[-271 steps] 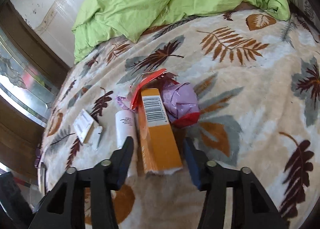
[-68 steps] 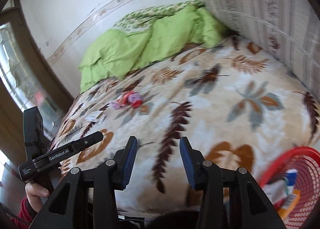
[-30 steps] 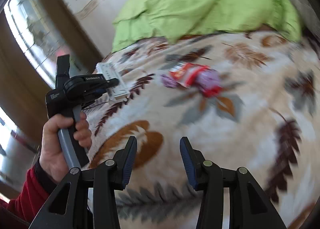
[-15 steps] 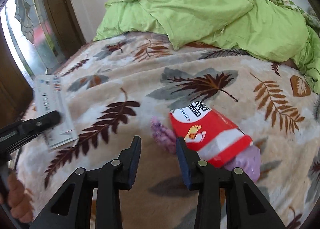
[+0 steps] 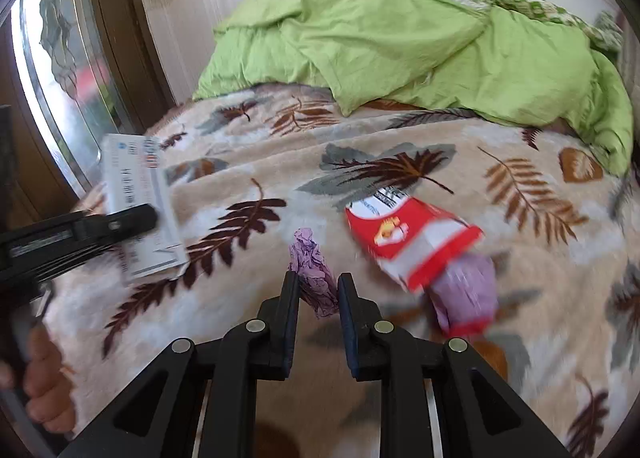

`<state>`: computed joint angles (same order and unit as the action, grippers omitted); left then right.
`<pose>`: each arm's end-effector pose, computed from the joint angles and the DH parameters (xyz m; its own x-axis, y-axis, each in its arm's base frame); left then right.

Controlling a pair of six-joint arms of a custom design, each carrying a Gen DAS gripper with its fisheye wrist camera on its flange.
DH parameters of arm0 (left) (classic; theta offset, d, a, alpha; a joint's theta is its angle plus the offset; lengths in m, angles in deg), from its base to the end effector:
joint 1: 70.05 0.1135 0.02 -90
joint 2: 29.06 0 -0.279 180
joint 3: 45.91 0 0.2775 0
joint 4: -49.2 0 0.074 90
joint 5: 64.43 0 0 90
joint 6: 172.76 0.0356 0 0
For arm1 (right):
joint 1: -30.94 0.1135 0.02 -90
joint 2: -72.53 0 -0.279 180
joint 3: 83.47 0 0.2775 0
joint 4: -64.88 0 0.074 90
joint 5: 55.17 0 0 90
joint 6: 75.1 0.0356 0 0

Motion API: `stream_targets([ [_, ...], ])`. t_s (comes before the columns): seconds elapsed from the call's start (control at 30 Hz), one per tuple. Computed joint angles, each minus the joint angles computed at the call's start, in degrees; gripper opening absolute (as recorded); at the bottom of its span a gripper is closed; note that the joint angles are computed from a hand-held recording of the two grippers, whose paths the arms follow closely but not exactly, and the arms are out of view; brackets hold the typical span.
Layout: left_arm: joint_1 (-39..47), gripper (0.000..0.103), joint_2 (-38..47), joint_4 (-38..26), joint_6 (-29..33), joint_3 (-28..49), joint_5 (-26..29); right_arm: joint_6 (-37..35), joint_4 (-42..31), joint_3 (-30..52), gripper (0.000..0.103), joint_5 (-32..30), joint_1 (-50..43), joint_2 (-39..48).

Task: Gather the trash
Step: 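Grasp the crumpled purple wrapper with the right tool, then lift the medicine box and purple wrapper and carry them toward the red basket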

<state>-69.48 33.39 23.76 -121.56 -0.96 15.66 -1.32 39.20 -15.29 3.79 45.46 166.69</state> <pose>0.2354 0.0085 0.2031 -0.4458 -0.6217 -0.6440 -0.5327 0.7624 -0.3673 0.3386 0.1067 0.1882 -0.5826 -0.3981 -0.7086 -0.7157 0.6645 0.2151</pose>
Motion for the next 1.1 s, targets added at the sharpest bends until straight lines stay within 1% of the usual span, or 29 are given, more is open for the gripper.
stream_targets([
  [0.1, -5.1, 0.012, -2.3, -2.5, -0.7, 0.4, -4.6, -1.7, -2.9, -4.9, 0.021, -4.0, -4.7, -7.1],
  [0.23, -14.8, 0.012, -5.5, -7.5, -2.6, 1.3, -14.2, -5.2, -7.0, -9.4, 0.021, -8.5, -11.7, -14.9],
  [0.27, -16.4, 0.012, -5.9, -8.3, -3.1, 1.4, -15.6, -6.1, -8.1, -10.1, 0.021, -9.3, -13.2, -16.2],
  [0.37, -23.6, 0.012, -6.3, -12.2, -5.8, 2.7, -22.1, -9.8, -12.8, -11.5, 0.021, -13.1, -19.1, -19.9],
  [0.43, -29.5, 0.012, -6.4, -15.9, -8.2, 3.8, -26.4, -12.9, -16.5, -12.0, 0.021, -15.8, -23.4, -21.9],
  [0.47, -31.5, 0.012, -6.7, -17.3, -9.2, 4.1, -27.6, -15.3, -19.0, -12.0, 0.021, -17.2, -25.7, -22.5],
  [0.5, -34.8, 0.012, -7.0, -19.7, -11.4, 4.7, -29.5, -16.7, -20.5, -12.0, 0.021, -17.8, -27.0, -22.6],
  [0.6, -43.1, 0.012, -7.2, -26.6, -18.2, 6.4, -34.2, -24.3, -27.6, -11.6, 0.021, -20.4, -32.8, -22.8],
  [0.67, -50.9, 0.012, -5.5, -33.3, -25.6, 8.2, -37.9, -29.3, -33.4, -10.1, 0.021, -23.0, -36.5, -21.7],
  [0.73, -56.9, 0.012, -3.6, -38.6, -32.9, 9.2, -39.7, -32.9, -36.2, -10.2, 0.021, -24.5, -39.2, -22.5],
  [0.77, -60.5, 0.012, -2.2, -41.7, -37.6, 9.7, -40.5, -34.6, -37.5, -10.1, 0.021, -24.8, -40.1, -22.6],
  [0.83, -65.8, 0.012, 1.2, -46.3, -45.2, 10.6, -41.1, -36.3, -38.7, -10.4, 0.021, -25.1, -41.1, -22.8],
  [0.9, -67.6, 0.012, 3.2, -47.6, -48.4, 10.7, -41.0, -38.3, -40.1, -10.7, 0.021, -25.5, -41.7, -23.3],
  [1.0, -67.2, 0.013, 4.4, -46.9, -48.0, 10.4, -40.2, -38.2, -39.6, -11.7, 0.021, -25.6, -41.3, -24.6],
  [1.1, -67.3, 0.012, 7.2, -48.3, -49.1, 10.9, -41.2, -36.6, -37.6, -12.9, 0.021, -25.0, -40.2, -25.9],
])
